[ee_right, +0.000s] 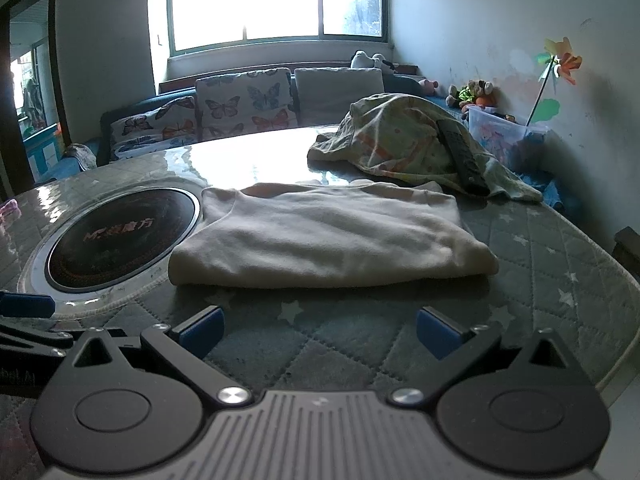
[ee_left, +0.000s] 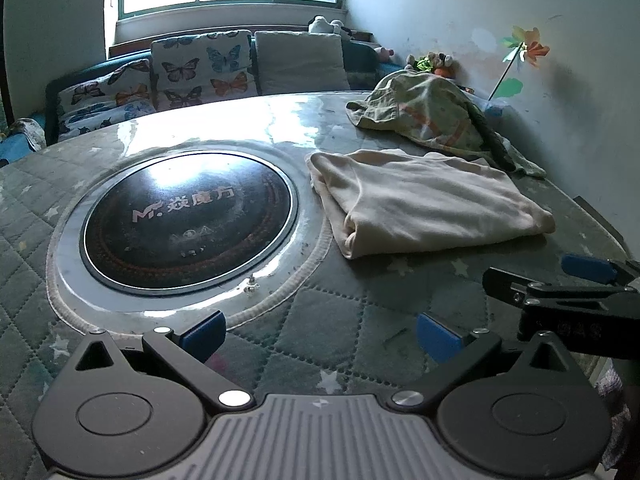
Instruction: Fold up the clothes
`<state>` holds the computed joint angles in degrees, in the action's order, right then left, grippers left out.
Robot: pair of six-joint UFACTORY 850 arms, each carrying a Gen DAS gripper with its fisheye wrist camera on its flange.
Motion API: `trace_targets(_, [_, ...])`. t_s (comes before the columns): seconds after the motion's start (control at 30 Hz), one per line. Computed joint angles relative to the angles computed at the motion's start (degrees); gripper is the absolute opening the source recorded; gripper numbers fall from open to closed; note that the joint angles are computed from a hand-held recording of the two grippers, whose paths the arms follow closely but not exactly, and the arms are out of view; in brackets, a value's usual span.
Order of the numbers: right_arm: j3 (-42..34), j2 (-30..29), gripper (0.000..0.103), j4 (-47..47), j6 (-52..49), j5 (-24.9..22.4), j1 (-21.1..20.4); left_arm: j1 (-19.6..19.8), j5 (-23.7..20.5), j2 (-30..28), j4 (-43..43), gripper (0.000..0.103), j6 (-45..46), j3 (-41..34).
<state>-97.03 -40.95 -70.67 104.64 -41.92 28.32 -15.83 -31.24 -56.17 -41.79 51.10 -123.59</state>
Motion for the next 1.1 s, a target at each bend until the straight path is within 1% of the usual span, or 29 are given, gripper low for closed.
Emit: trace_targets(1.1, [-1.0,-0.6,0.103,1.6,-1.0,0.9,-0.5,-0.6,-0.2,-0.9,2.2,0.103,-1.5,-1.6])
